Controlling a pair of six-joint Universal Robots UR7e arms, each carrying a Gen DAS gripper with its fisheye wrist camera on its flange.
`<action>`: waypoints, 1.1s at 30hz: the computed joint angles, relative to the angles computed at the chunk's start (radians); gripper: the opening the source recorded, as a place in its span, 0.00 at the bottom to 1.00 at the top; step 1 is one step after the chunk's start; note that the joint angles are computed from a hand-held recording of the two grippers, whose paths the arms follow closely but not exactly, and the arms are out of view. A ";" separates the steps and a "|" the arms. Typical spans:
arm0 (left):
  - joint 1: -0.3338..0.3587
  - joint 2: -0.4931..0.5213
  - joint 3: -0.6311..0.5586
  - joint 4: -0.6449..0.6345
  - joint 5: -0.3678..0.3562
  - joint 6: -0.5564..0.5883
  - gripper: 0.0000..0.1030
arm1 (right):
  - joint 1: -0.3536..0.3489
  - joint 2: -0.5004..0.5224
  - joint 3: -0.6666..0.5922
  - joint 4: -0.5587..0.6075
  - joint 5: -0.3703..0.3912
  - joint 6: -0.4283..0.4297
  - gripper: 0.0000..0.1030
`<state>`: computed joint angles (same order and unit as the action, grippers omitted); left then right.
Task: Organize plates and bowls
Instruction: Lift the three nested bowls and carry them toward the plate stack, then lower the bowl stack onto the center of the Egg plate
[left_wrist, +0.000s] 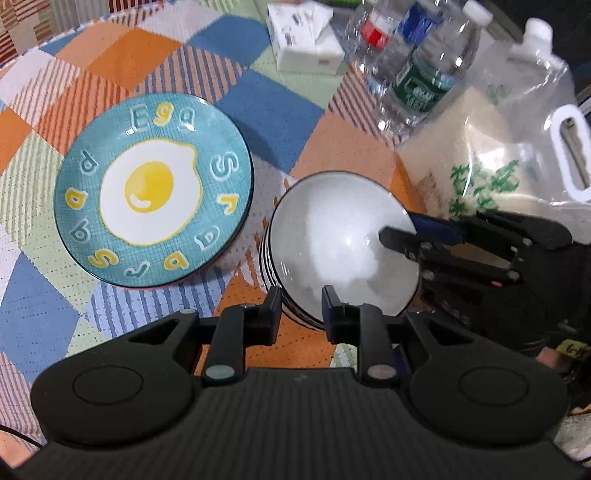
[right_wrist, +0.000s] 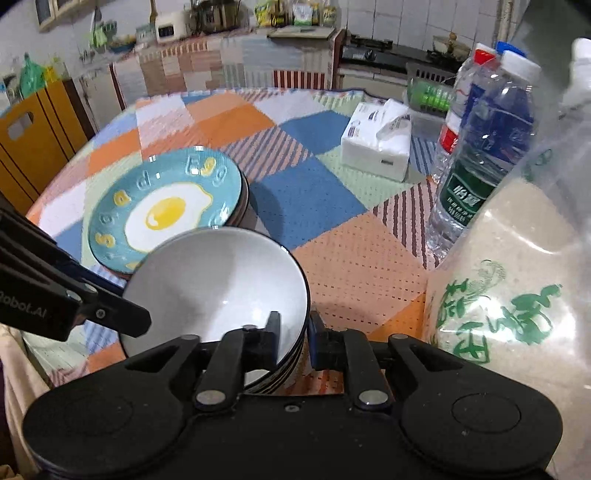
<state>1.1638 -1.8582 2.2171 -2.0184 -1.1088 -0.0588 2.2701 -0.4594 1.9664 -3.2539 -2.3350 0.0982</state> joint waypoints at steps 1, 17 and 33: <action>-0.002 -0.020 0.010 -0.027 -0.005 0.001 0.21 | 0.001 -0.006 0.013 -0.026 0.010 -0.004 0.25; 0.074 -0.145 0.027 -0.155 -0.194 0.153 0.38 | 0.052 -0.092 0.196 -0.218 0.130 -0.140 0.58; 0.223 -0.015 0.017 -0.210 -0.196 0.123 0.62 | -0.024 0.019 0.130 -0.122 0.164 -0.205 0.84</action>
<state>1.3868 -1.8732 2.2341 -2.2288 -1.3050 0.0640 2.2458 -0.4401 2.0969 -3.3764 -2.1714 -0.1068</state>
